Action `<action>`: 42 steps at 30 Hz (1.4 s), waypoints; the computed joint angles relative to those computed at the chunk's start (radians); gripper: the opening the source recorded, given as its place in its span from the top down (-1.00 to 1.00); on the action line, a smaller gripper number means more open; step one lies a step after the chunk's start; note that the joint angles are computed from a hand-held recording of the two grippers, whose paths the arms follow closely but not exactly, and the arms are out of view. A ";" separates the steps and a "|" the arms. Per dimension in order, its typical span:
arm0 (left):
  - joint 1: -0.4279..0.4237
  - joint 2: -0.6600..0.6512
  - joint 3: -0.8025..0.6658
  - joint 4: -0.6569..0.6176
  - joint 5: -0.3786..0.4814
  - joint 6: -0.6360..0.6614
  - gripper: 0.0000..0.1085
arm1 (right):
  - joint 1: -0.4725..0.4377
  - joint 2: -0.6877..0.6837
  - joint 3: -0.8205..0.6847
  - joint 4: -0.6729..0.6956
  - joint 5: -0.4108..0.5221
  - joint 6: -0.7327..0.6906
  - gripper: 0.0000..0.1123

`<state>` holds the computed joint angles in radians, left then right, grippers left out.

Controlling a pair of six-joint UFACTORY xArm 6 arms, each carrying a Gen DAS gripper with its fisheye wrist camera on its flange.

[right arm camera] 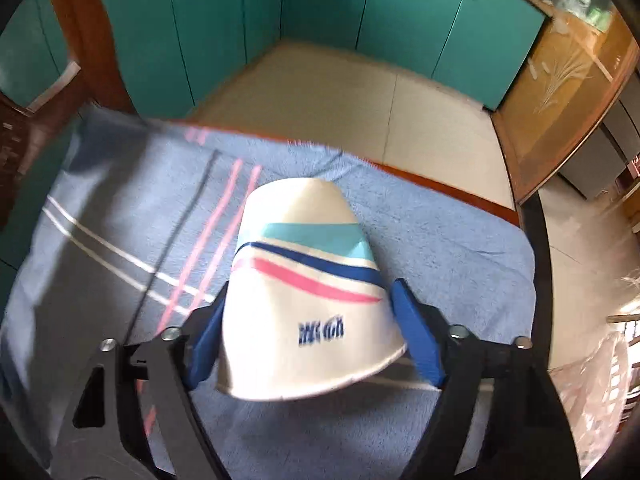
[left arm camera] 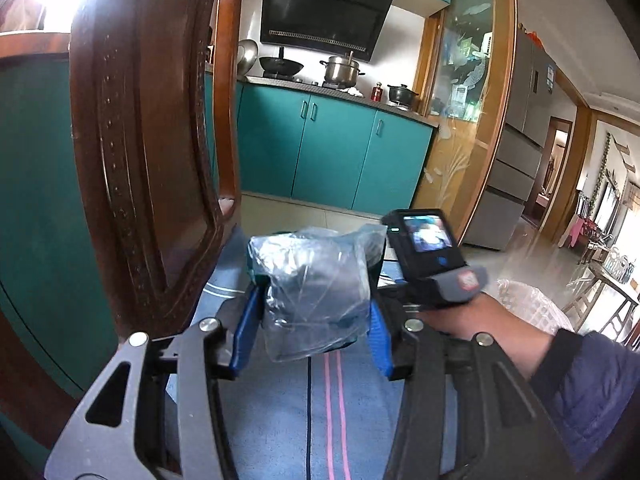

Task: Collect trash
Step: 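Grasp the dark grey bag with the left gripper while the right grasps the white paper cup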

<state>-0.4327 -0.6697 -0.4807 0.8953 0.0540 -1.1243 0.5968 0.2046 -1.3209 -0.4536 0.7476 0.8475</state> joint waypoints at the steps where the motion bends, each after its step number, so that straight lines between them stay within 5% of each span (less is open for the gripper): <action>1: 0.000 0.011 -0.008 -0.008 0.000 0.003 0.11 | 0.011 -0.057 0.059 -0.035 -0.027 0.054 -0.26; 5: -0.019 0.029 -0.018 -0.064 0.005 0.061 0.10 | 0.086 -0.337 0.300 -0.220 -0.104 0.290 -0.26; 14: -0.104 0.057 -0.043 -0.045 0.053 0.067 0.08 | 0.298 -0.792 0.656 -0.494 -0.027 0.795 -0.29; 42: -0.136 0.067 -0.022 -0.100 0.082 0.134 0.07 | 0.327 -0.748 0.660 -0.513 -0.013 0.807 -0.30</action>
<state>-0.5686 -0.6028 -0.5031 0.7952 0.1360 -0.9906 0.9235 -0.5432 -0.6613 -0.9663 0.7347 1.6547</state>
